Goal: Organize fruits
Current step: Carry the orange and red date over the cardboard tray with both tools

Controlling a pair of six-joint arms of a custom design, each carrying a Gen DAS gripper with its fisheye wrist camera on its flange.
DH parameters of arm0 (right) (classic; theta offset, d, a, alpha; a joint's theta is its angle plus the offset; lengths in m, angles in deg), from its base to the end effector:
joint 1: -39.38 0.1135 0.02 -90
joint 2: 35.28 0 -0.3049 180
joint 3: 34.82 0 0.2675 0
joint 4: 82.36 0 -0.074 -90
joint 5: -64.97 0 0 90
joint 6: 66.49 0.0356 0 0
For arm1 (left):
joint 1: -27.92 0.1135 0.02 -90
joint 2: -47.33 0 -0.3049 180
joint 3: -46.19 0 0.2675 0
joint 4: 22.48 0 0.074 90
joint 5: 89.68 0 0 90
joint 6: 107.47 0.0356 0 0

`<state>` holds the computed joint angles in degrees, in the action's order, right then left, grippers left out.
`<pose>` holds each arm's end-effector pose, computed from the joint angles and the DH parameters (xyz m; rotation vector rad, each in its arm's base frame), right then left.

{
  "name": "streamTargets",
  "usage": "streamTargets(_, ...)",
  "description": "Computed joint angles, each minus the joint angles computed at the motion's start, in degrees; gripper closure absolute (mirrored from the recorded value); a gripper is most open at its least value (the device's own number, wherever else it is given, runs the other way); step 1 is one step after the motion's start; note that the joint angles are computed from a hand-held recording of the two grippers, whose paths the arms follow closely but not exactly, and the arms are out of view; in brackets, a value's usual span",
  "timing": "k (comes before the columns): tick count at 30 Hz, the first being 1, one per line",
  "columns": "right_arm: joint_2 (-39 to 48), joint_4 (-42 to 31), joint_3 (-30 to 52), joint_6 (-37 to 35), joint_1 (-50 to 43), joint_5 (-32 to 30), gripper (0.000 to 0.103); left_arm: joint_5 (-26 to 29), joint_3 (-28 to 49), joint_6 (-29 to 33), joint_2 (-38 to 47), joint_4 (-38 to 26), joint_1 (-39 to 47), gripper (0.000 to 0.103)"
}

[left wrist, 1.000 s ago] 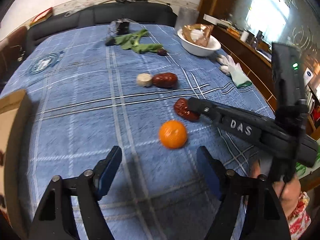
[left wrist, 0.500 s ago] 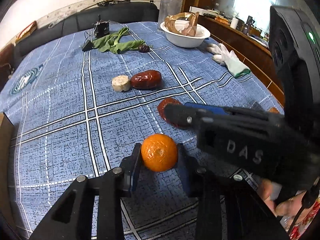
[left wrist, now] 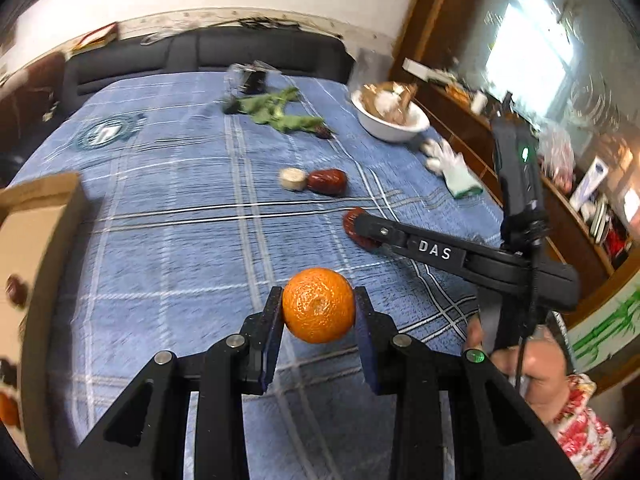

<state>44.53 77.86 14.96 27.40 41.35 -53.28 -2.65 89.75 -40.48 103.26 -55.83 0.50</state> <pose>0.2649 0.0260 0.1992 -0.1801 2.3958 0.6460 0.1668 -0.0845 0.2303 0.0670 2.3964 -0.3593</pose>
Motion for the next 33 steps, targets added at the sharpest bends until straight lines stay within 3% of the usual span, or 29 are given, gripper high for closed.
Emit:
streamTargets(6,-0.33,0.63,-0.86,0.64,-0.01,0.65,0.074,3.75,-1.42,1.73,-10.68,-7.98,9.96,0.071)
streamTargets(14,-0.76,1.05,-1.25,1.35,0.07,2.08,0.074,15.76,-2.09,9.15,-20.2,-16.76,29.93,0.07)
streamTargets(20,-0.21,-0.8,-0.06,0.21,2.05,3.22,0.074,29.2,-0.89,20.91,-22.32,-23.46,50.61,0.07)
streamTargets(23,-0.63,-3.3,0.6,0.53,2.79,2.33,0.074,37.34,0.09,30.32,-20.61,-27.49,63.99,0.07)
streamTargets(33,-6.54,-7.98,3.8,8.07,13.68,-0.28,0.073,48.5,3.06,52.88,-7.97,-35.03,91.57,0.07)
